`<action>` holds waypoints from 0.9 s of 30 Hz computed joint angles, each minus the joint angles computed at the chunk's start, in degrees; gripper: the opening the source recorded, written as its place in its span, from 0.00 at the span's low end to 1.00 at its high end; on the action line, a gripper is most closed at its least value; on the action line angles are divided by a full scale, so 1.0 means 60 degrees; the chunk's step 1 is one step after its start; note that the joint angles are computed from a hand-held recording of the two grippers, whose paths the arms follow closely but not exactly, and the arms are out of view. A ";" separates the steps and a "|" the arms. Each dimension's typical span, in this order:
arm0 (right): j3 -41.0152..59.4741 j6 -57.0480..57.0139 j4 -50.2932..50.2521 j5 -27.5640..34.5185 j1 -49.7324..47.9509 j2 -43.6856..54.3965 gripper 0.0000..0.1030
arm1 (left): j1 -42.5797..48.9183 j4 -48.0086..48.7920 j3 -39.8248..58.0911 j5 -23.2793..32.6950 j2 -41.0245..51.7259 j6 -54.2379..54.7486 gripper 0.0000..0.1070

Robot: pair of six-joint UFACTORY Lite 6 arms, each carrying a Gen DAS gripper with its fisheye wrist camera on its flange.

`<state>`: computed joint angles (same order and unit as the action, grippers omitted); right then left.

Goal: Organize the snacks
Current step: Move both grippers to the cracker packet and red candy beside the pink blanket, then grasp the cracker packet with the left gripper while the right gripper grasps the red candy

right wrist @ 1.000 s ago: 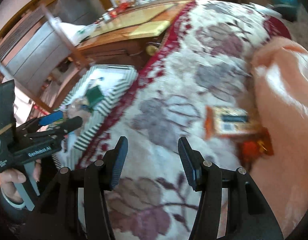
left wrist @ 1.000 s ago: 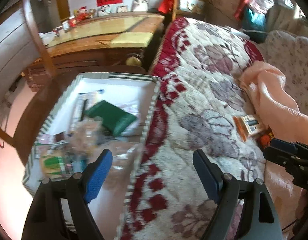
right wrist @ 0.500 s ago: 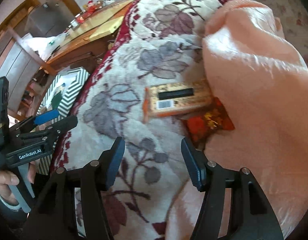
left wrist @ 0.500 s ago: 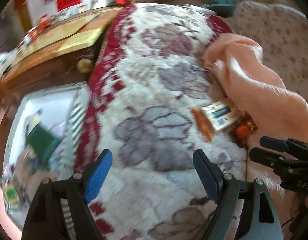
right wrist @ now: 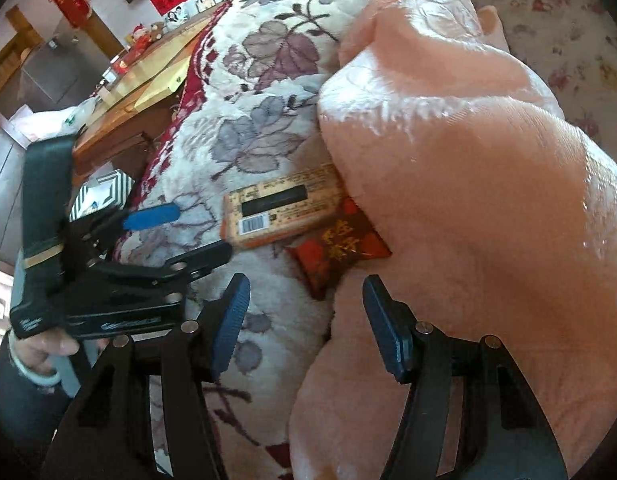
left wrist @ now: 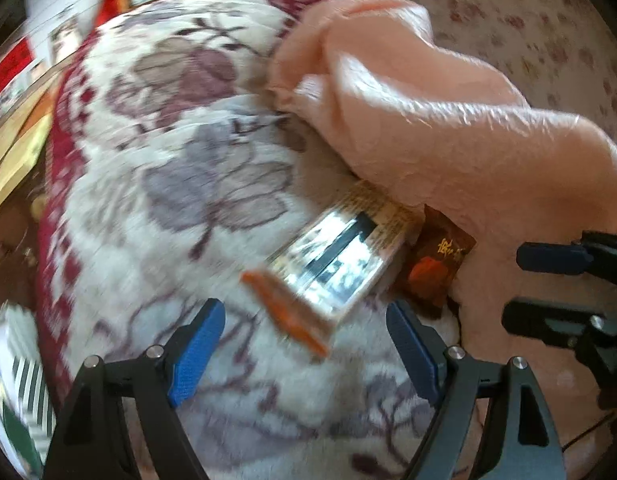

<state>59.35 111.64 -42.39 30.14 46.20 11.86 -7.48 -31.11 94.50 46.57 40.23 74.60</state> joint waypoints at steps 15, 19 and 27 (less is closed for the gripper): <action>-0.0387 0.0193 -0.0073 -0.0320 -0.0224 -0.0108 0.57 | -0.1461 0.1187 0.1738 -0.0482 0.1598 -0.0737 0.86; -0.0437 0.0292 -0.0127 -0.0344 -0.0239 -0.0132 0.57 | -0.1658 0.1367 0.1946 -0.0700 0.1827 -0.0624 0.90; -0.0637 0.0467 -0.0255 -0.0488 -0.0322 -0.0259 0.57 | -0.1774 0.1496 0.2580 -0.0751 0.2194 0.0647 0.90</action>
<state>55.53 114.45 -43.92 27.21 44.26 10.30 -18.12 -22.13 109.98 42.07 53.40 78.48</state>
